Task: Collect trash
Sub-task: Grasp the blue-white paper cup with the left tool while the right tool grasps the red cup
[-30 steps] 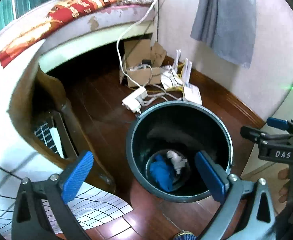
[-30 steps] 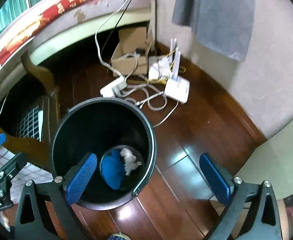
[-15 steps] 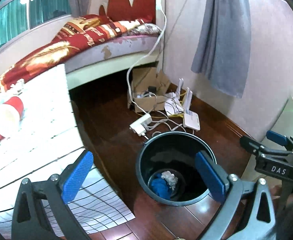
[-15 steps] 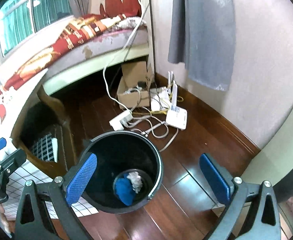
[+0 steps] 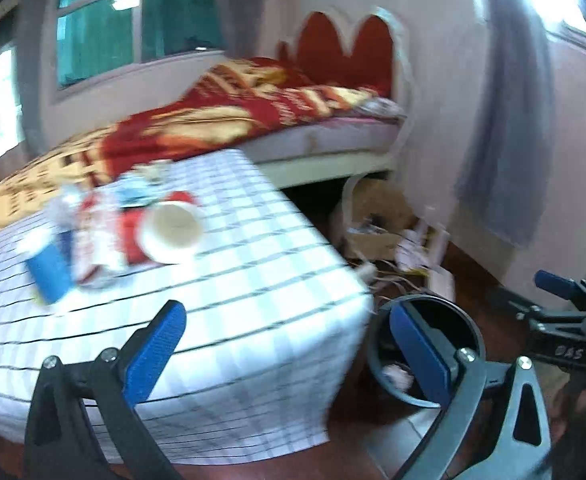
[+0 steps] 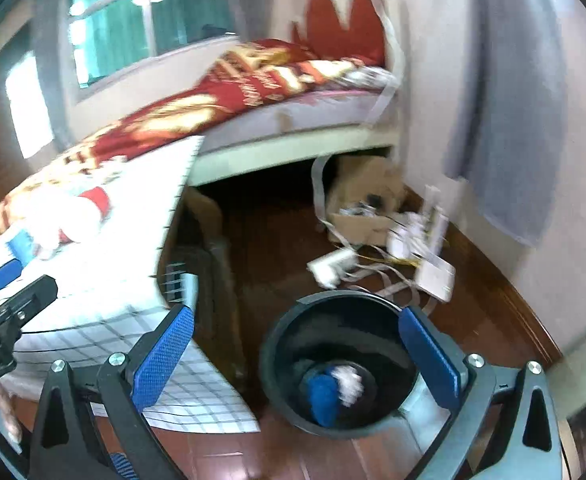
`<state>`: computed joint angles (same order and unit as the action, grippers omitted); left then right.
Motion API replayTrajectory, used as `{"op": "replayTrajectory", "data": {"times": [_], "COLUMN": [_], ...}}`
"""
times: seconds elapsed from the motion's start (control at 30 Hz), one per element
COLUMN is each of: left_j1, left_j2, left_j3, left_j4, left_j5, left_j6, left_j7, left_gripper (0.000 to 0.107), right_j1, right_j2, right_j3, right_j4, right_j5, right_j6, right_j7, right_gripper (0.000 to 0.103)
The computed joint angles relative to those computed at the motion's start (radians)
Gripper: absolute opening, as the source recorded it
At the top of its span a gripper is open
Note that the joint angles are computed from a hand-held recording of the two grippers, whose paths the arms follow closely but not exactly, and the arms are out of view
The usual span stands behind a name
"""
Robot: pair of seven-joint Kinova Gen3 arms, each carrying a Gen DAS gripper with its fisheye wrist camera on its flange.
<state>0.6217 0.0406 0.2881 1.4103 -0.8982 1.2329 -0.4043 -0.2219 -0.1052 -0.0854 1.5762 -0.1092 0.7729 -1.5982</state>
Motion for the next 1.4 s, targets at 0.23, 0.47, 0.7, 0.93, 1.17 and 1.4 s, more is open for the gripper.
{"op": "replayTrajectory", "data": {"times": [0.23,0.47,0.7,0.93,1.17,1.4], "left_j1": [-0.095,-0.251,-0.370,-0.461,-0.532,-0.572], "left_j2": [-0.130,-0.226,-0.240,-0.216,-0.220,-0.253], "left_j3": [0.014,-0.043,-0.129,-0.103,-0.090,-0.037], "left_j4": [0.143,0.239,0.262,0.250,0.241,0.234], "left_j5": [-0.059,-0.021,0.073,0.120,0.187,0.167], "left_j6": [0.089,0.035,-0.129,-0.191,-0.249,-0.253], "left_j7": [0.129,0.111,0.005,-0.061,-0.139,-0.138], "left_gripper": [0.102,0.094,0.087,0.086,0.058,0.057], "right_j1": [-0.102,-0.244,-0.383,-0.407,-0.421,-0.410], "right_j2": [0.079,0.216,0.390,0.519,0.598,0.539], "right_j3": [-0.085,-0.127,-0.083,-0.052,-0.041,-0.035], "right_j4": [-0.097,-0.255,-0.478,-0.652,-0.767,-0.676], "right_j5": [0.049,0.125,0.236,0.200,0.162,0.140], "right_j6": [-0.013,0.006,0.105,0.197,0.249,0.158], "right_j7": [-0.023,-0.043,-0.094,-0.092,-0.056,-0.065], "right_gripper": [0.103,0.080,0.066,0.060,0.031,0.004]}}
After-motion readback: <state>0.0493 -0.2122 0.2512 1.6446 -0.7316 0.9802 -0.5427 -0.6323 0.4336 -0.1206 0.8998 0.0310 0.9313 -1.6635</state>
